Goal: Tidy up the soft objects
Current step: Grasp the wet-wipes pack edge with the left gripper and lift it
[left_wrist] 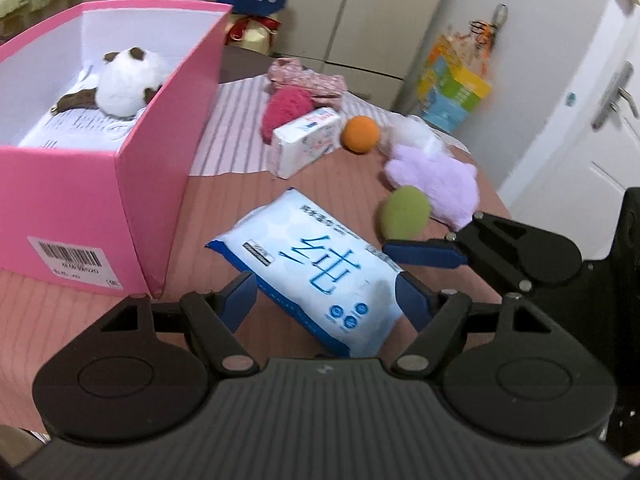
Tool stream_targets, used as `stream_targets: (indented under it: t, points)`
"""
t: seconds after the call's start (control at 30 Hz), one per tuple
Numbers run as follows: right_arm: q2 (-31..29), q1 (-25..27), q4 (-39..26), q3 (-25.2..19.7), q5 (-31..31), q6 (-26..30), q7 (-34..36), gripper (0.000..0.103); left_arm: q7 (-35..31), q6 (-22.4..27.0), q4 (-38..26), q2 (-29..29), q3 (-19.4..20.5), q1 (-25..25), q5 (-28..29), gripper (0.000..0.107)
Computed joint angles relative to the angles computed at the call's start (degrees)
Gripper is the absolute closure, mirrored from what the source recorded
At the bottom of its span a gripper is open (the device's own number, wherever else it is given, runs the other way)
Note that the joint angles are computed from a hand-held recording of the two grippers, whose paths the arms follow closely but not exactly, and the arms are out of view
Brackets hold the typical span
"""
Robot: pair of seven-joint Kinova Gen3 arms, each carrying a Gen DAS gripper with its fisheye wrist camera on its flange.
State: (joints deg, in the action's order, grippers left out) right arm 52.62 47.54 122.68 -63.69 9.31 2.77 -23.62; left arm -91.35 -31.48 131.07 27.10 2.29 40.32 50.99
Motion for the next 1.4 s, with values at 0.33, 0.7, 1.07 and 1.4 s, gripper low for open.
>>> stream_targets:
  t: [0.33,0.7,1.07,1.4]
  points:
    - [3.97,-0.69,-4.74,0.81,-8.02,5.7,-0.15,0.013,9.38,-2.09,1.15,2.11,0.98,-1.68,-4.81,0.043]
    - [1.03,-1.4,5.03,1.74,-7.37,-10.56,-7.34,0.035,18.35,-12.88,3.35,6.21,1.13,1.79,-5.25,0.06]
    - [-0.51,-3.02,10.4,3.24,-6.09,-20.81,-19.76,0.041,17.56,-12.25,5.0,5.03,2.12,0.61,-10.7,0.071]
    - [-3.93,-3.12,13.93,4.31,-2.52,-23.33,-29.35,0.041,9.53,-7.16,5.42,1.14,1.82,1.56,-9.17,0.071]
